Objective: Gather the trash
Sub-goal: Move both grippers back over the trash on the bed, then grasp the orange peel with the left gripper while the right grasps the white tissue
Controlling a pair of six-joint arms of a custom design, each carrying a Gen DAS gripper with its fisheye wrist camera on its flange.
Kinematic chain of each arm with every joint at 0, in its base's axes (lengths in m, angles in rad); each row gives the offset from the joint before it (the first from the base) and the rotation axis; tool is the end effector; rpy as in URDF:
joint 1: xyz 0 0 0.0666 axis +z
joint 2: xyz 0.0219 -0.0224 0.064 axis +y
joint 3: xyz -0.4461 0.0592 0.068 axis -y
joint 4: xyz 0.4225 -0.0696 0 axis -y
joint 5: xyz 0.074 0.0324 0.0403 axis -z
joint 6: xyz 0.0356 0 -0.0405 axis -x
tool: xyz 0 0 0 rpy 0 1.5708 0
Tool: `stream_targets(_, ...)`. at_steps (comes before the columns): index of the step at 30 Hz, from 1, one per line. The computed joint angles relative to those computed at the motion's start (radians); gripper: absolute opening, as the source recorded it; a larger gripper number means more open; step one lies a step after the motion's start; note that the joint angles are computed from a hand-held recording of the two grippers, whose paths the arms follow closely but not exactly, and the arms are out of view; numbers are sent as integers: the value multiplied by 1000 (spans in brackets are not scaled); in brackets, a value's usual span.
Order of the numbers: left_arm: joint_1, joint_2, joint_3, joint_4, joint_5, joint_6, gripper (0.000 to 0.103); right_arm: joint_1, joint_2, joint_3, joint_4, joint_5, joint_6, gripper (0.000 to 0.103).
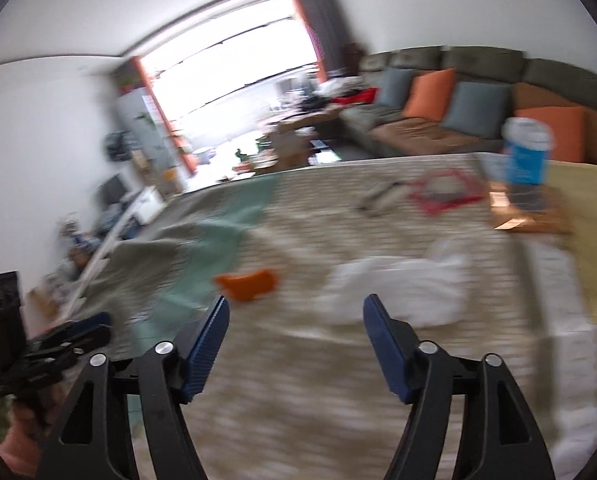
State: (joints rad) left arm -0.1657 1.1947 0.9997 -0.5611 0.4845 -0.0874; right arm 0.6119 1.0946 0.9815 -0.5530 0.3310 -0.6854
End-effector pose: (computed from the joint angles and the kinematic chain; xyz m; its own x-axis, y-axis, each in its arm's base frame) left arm 0.4040 -0.0848 0.4161 -0.6322 0.1840 -0.7526 0.5374 0.8039 -0.2548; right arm 0.3197 0.2097 0.4439 -0.6031 0.3081 -0.7358 0.0615 0.9376 0.3422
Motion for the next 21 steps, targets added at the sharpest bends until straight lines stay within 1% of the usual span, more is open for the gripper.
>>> stream_targets(1, -13, 15, 13, -7, -8, 7, 58, -25, -14, -13, -5, -2, -3, 77)
stream_targets(3, -39, 48, 41, -16, -31, 16, 58, -46, -22, -19, -29, 12, -8, 82)
stream_targets(4, -36, 52, 49, -29, -27, 10, 58, -57, -23, -18, -49, 26, -8, 83)
stream_targets(6, -59, 76, 74, -46, -37, 17, 58, -80, -21, -21, -52, 10, -4, 85)
stream_targets(7, -72, 87, 88, -53, -48, 21, 58, -98, -21, -22, -57, -4, 1, 88)
stream_targets(10, -98, 119, 122, -72, -65, 23, 58, -120, -5, -13, -72, -23, 5, 90)
stream_targets(15, -128, 168, 175, -99, -67, 32, 58, -153, 17, 3, -84, -74, 25, 92)
stream_targets(21, -170, 218, 223, -131, -124, 20, 58, -163, 42, 15, -87, -105, 45, 92)
